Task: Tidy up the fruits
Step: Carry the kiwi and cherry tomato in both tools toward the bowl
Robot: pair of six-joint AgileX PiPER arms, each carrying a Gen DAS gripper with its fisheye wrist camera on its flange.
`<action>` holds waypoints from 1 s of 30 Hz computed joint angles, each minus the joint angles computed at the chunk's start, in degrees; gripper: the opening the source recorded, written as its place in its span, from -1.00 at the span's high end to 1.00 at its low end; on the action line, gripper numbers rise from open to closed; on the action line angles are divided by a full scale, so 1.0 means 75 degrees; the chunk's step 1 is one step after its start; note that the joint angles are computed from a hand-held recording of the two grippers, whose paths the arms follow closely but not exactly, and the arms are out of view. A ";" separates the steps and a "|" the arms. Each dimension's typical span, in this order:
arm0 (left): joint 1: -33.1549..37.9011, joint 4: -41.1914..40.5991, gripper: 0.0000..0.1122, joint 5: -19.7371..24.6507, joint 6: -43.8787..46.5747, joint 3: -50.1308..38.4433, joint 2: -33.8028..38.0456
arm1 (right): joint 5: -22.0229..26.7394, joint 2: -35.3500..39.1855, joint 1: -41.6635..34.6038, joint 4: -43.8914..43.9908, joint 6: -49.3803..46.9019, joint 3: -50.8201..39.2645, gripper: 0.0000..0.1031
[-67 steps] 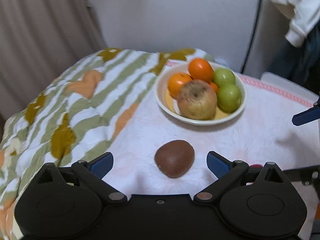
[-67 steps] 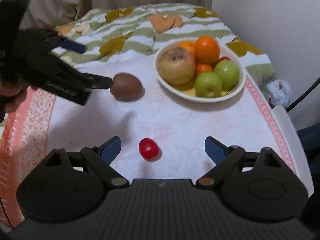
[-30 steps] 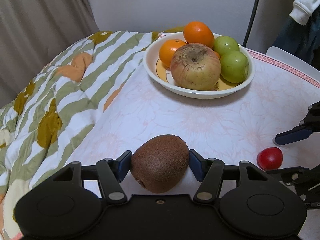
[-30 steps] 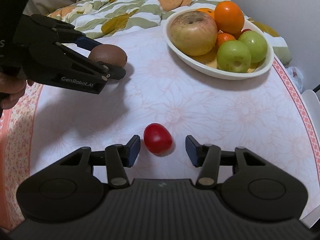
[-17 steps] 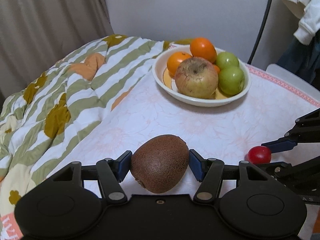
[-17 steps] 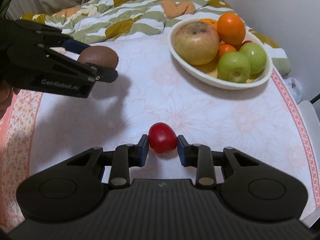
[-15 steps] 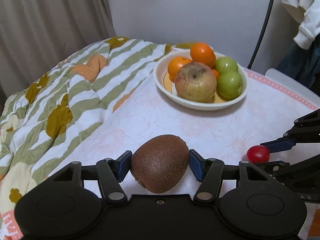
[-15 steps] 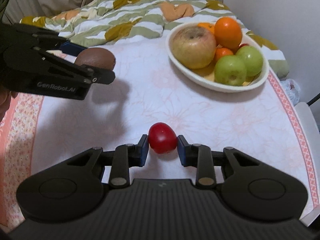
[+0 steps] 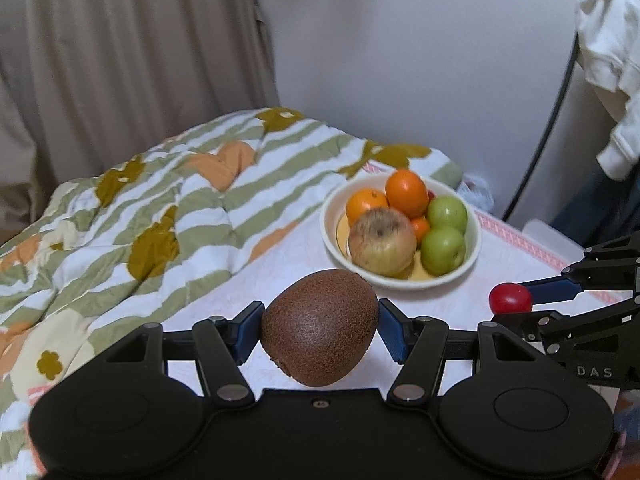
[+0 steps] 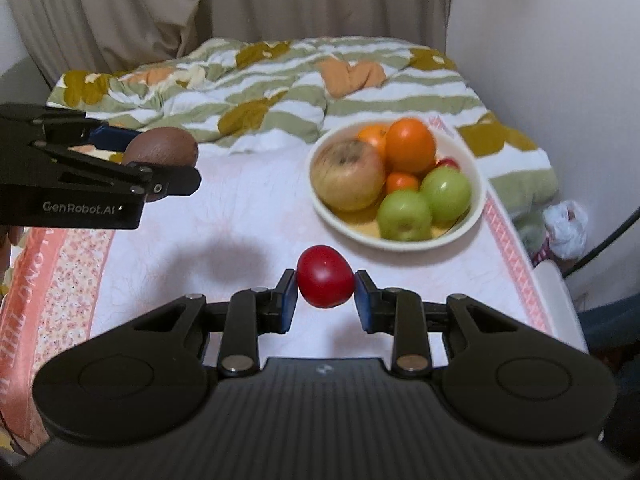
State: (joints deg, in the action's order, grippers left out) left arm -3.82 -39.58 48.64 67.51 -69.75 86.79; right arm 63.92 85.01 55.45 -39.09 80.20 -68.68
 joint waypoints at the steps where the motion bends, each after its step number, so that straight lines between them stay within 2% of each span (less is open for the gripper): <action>1: -0.0113 0.0091 -0.15 -0.0131 -0.0280 0.0082 -0.0166 | -0.0045 -0.0225 -0.0064 0.0007 -0.0178 0.0116 0.11; 6: -0.1023 0.1200 -0.15 -0.1022 -0.2361 0.0498 -0.0941 | -0.0365 -0.1388 -0.0549 0.0347 -0.1412 0.0637 0.11; 11: -0.2351 0.3355 -0.15 -0.1757 -0.5541 0.0692 -0.1340 | -0.0805 -0.2451 -0.1322 0.0964 -0.3106 0.1064 0.11; 15: -0.3444 0.5408 -0.15 -0.2026 -0.8348 0.0679 -0.1353 | -0.1379 -0.3066 -0.2568 0.1950 -0.5174 0.1238 0.11; 19: -0.4244 0.7005 -0.15 -0.1912 -1.0515 0.0329 -0.1064 | -0.1871 -0.3184 -0.4110 0.3285 -0.7431 0.1172 0.11; 24: -0.4536 0.7661 -0.15 -0.1765 -1.1546 -0.0396 -0.0353 | -0.2356 -0.2771 -0.5917 0.4970 -0.9883 0.0956 0.11; 30: -0.4370 0.7231 -0.15 -0.1793 -1.1179 -0.1391 0.0735 | -0.2815 -0.1869 -0.7069 0.5980 -1.1172 0.0616 0.11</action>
